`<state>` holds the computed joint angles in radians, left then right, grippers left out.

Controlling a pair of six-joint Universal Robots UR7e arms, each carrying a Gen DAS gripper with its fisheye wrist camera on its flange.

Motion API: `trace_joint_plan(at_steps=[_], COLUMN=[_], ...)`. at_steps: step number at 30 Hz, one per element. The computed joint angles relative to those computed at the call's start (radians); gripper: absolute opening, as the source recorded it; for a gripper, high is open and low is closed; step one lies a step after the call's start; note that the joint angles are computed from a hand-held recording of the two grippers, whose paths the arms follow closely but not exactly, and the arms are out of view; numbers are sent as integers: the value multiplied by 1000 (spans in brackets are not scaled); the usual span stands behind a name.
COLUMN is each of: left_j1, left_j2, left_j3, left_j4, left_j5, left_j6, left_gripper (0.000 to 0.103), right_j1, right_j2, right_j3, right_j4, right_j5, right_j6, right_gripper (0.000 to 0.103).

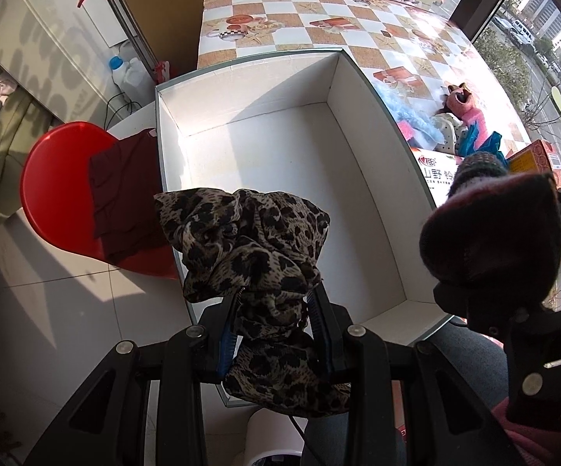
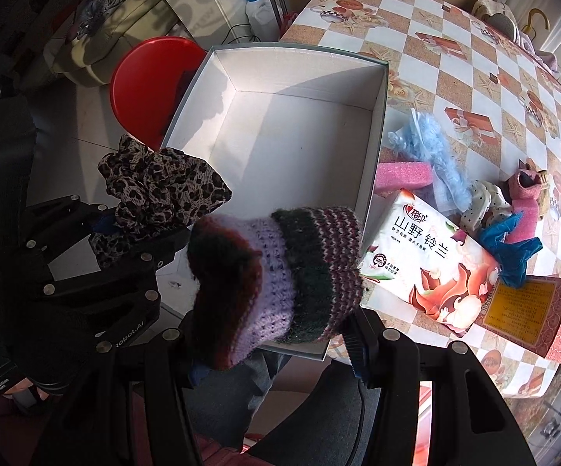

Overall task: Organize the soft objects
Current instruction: 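Carry the knit hat with the right tool while the left tool carries the scarf to the white box, then open both tools to drop the hat and scarf into the white box, then grasp the beige knit sock with the right tool while the left tool grasps the blue fluffy towel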

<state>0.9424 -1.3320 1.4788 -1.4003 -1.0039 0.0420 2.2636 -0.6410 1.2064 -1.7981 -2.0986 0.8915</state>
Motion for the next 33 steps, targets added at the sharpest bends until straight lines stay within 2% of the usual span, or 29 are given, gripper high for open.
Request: trace_joint_plan(at_steps=[2,4,6,9,12,13,15,16,18,20,26,30,33], left_j1=[0,-2,-1,16,19,19,23,25,21,12,-36,-67,-86], left_j2=[-1,-2,-4,2,7,10,16,20,29,45,121,193,256], left_j3=[1,4,3,-19,-34,-39,-55,-64,-80,-97,-144,-173,-200], left_j4=[0,-7,-8,-17,-27,-29,-41,-48,-61,-64,-44,-26,-24], left_j5=[-5,-7,1,-33,-39,-40,-70,-90,-121,-141,-195,-238,-257], left_j6=[2,3,-9,-32,-50,-53,-53,-50,-37,-17,43,50,11], left_gripper=[37,46,67,85,87,87,89,96,103,103,103,103,103], right_j1=[-3,-3,-4,-6,-7,-9,-12,-11,-8,1,33,43,31], right_j2=[-2,-4,-10,-34,-55,-62,-77,-86,-111,-145,-274,-370,-449], right_j3=[6,10,18,53,79,87,105,116,146,182,282,305,318], right_j4=[-11,-21,-29,-61,-72,-72,-65,-58,-69,-90,-94,23,127], right_j5=[5,7,4,-8,-27,-23,-21,-27,-38,-68,-153,-214,-246], right_j6=[-9,-14,-6,29,68,82,120,143,178,223,427,550,604], right_gripper=[58,66,69,88,91,103,103,103,103,103,103,103,103])
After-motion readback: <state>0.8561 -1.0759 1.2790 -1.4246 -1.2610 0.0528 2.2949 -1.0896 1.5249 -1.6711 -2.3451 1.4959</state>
